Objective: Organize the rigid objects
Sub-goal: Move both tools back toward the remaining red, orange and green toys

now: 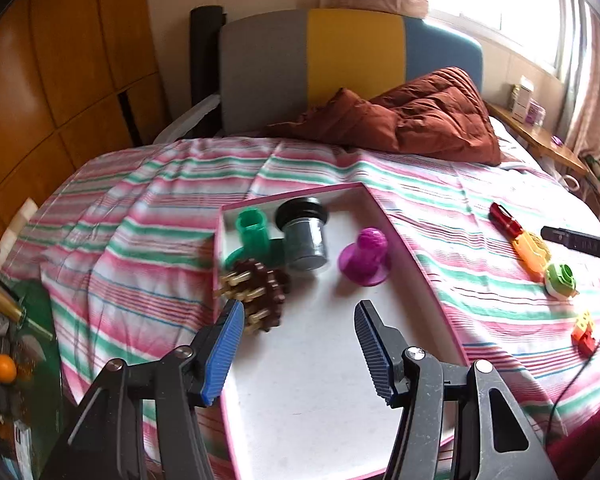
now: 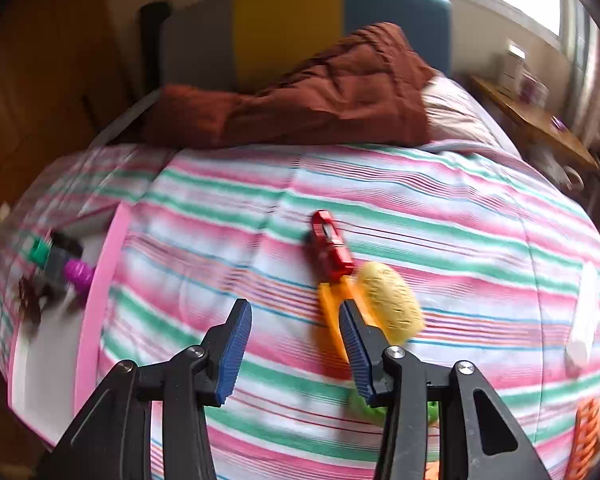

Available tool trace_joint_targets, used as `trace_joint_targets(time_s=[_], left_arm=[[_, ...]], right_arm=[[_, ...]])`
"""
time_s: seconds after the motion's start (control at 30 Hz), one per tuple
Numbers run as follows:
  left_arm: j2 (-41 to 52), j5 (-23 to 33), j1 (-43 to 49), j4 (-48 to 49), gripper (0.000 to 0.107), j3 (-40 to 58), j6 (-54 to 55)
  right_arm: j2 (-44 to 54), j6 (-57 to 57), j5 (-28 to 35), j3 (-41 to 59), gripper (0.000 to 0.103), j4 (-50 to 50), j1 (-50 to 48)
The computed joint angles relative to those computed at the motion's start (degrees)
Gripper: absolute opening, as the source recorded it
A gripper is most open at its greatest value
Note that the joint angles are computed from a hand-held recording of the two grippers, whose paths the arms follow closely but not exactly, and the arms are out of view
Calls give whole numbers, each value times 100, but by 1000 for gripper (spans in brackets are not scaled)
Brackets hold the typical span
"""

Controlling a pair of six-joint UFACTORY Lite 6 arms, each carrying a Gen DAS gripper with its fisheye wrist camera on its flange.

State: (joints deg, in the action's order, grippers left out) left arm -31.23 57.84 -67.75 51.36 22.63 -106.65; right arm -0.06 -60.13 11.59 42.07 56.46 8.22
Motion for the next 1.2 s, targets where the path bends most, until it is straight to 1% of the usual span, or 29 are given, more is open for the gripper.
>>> trace_joint_targets(time_s=[0.03,0.07,0.2,0.33,0.43,0.63,1.2], left_arm=[[155,-45,-7,35,59,103,-2],[307,-96,-10,70,59,200,-12],[815,-361,88,184,59,537,76],[1335,-601,160,295,59,905,166],[1686,-724,192,337,59,1170,237],[2266,-923,286,377,59,1652,430],[3646,-1370,530,488,59,2957,982]], right_arm=[[41,-119,28,16,46,242,-173],[92,-108,100,61,46,281,-390],[196,555,75,171,46,-77,-676],[189,759,197,190,46,-156,-989],[225,539,418,233,46,193,-1248],[237,495,628,259,46,377,-1528],[98,90,1036,225,46,983,-1995]])
